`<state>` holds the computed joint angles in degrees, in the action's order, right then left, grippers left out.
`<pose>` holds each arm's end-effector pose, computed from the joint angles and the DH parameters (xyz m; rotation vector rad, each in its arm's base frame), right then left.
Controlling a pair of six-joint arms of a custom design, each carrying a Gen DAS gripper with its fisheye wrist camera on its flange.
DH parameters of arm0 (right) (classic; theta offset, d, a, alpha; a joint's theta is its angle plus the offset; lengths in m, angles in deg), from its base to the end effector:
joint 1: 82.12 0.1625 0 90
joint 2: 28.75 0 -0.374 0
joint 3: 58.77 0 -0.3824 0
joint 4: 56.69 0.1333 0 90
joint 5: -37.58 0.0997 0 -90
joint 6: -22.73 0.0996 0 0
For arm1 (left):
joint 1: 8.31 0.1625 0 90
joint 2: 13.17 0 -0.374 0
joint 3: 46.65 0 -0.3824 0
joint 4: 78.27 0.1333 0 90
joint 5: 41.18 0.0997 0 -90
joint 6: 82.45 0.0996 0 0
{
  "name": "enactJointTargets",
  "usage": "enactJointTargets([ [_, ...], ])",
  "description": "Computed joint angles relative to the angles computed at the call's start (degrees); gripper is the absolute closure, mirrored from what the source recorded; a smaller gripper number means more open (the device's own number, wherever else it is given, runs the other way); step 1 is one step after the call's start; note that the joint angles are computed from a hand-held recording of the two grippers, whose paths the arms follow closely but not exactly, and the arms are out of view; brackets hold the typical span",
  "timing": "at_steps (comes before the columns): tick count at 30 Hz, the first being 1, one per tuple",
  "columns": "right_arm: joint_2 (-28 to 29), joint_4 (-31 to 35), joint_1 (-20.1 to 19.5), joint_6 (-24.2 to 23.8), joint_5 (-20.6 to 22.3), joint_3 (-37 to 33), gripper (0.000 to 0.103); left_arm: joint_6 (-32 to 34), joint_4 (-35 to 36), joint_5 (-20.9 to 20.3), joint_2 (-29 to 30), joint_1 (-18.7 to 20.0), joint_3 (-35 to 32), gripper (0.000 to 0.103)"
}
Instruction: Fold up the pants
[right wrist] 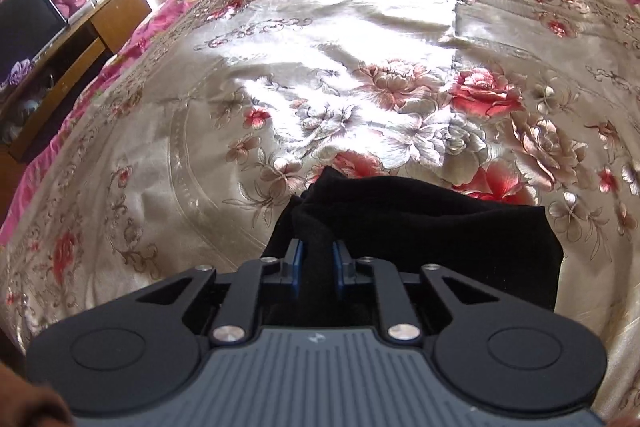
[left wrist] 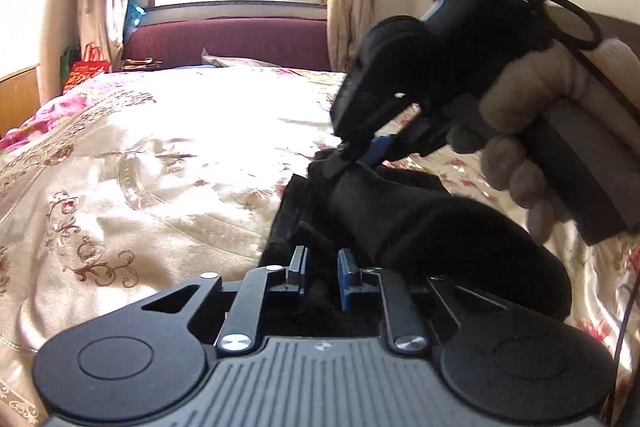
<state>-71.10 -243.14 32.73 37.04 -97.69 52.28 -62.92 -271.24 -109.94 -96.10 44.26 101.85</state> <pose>0.2821 -0.4603 0.0426 -0.0258 -2.4177 0.8958 -0.0720 -0.3728 0.1723 1.1433 2.4687 -0.9870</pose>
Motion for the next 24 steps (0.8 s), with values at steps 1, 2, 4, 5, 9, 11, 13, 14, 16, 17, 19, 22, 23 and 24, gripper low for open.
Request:
enactJointTargets([
  [1,-0.3,-1.3,0.4,-0.2,0.1,0.2,0.097,-1.3,0.2,-0.7,0.0,1.1,-0.9,0.072],
  [2,-0.4,-2.8,0.6,-0.4,0.6,0.3,0.102,-2.7,1.5,-1.7,0.1,2.6,-2.1,0.072],
  [4,-0.3,-5.4,0.5,-0.1,3.3,-0.4,0.102,-4.3,3.1,-1.8,0.8,4.5,-3.9,0.072],
  [5,0.8,-5.9,0.7,-0.9,2.8,-1.7,0.102,-4.6,3.9,-1.3,0.6,4.9,-4.0,0.073],
  [9,1.6,-0.6,1.2,-4.1,1.5,-3.1,0.095,-2.1,7.7,-7.0,-4.2,6.6,-2.6,0.069],
  [11,0.9,2.3,1.6,-3.6,0.6,-2.4,0.092,-1.3,8.7,-7.4,-5.8,5.1,-0.8,0.051],
  [13,0.8,5.0,2.0,-2.8,-1.3,-2.2,0.069,-0.8,10.0,-5.2,-6.5,2.1,0.6,0.044],
  [14,0.8,6.1,2.0,-2.7,-1.9,-2.2,0.063,-0.3,9.5,-4.0,-5.7,1.1,0.8,0.043],
  [16,1.6,6.8,2.0,-2.8,-3.2,-2.6,0.056,-1.4,10.8,-1.5,-5.4,-0.9,1.0,0.039],
  [17,2.1,7.9,1.9,-3.1,-3.6,-3.0,0.055,-2.4,11.2,-0.9,-4.3,-1.1,0.4,0.037],
  [19,3.9,8.8,1.8,-5.4,-5.3,-4.4,0.055,-4.4,13.1,-0.5,-2.8,-0.9,-0.9,0.035],
  [22,5.5,8.1,0.9,-7.4,-7.6,-5.2,0.057,-6.2,18.2,2.2,-2.1,-1.7,-2.7,0.035],
  [23,4.5,8.8,0.2,-6.1,-6.4,-4.4,0.058,-6.5,18.8,2.1,-3.1,-1.9,-2.4,0.035],
  [24,3.5,8.9,-0.2,-5.1,-5.3,-3.6,0.058,-6.2,19.5,1.2,-4.6,-1.8,-1.9,0.035],
])
